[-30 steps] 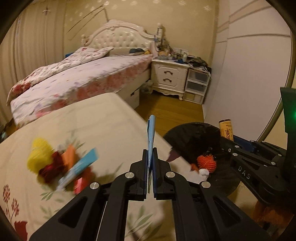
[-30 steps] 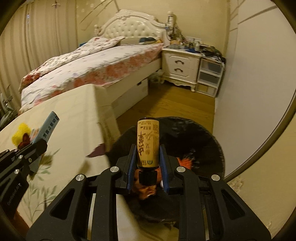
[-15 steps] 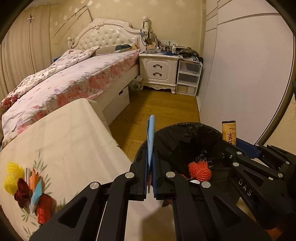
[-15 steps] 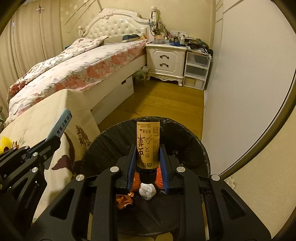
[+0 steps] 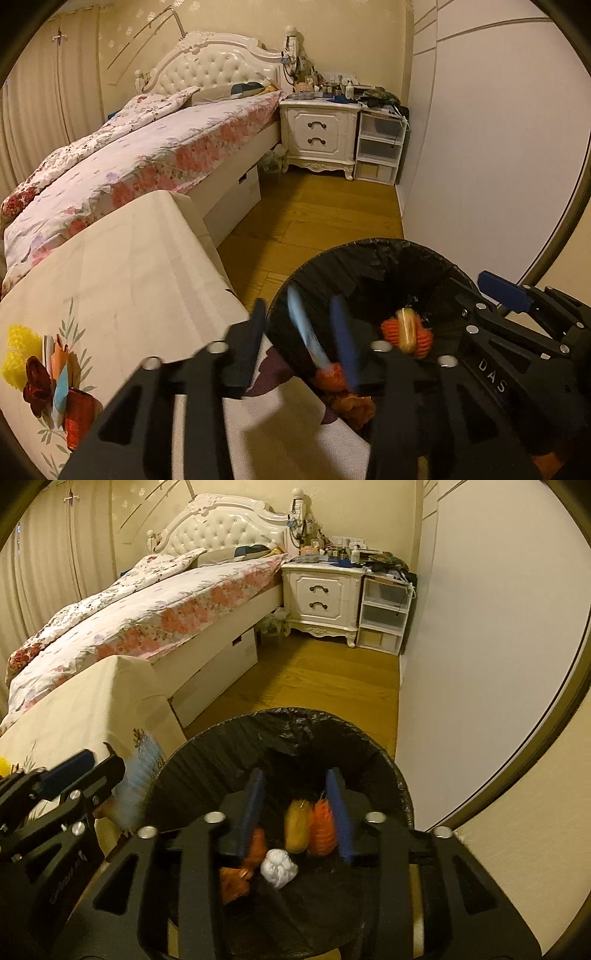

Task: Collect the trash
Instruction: 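Move both open grippers back to the pile on the bed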

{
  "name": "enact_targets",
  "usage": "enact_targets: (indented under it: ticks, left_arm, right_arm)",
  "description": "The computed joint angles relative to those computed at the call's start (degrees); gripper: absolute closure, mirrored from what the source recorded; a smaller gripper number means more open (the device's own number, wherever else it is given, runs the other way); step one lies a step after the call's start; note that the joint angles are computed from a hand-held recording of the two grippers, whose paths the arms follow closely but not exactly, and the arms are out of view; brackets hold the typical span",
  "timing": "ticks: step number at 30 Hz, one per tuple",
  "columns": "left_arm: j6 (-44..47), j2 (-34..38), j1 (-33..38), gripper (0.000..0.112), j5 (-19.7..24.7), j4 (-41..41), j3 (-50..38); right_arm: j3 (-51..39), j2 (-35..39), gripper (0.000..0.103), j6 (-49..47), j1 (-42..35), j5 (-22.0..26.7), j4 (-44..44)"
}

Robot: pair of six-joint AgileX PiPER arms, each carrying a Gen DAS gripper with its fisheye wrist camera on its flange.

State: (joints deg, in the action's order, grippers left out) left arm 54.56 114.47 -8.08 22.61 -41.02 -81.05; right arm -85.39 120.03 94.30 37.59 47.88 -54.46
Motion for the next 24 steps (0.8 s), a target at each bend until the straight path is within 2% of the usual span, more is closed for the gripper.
enact_targets:
  ticks: [5, 10, 24]
  left_arm:
    - [1.6, -0.9, 0.1, 0.056, -1.7, -1.2, 1.5]
    - [2.6, -2.0, 1.4, 0.051, -2.0, -2.0, 2.8]
    - [6.3, -6.6, 10.6, 0.050, -0.2, -4.3, 7.5]
  right_arm:
    - [0.4, -0.3, 0.062, 0.4, 0.1, 0.6, 0.1]
    - [-0.8, 0.1, 0.056, -0.6, 0.6, 1.5, 0.4]
    - [-7.4, 2.7, 0.055, -5.7, 4.4, 0.3, 3.9]
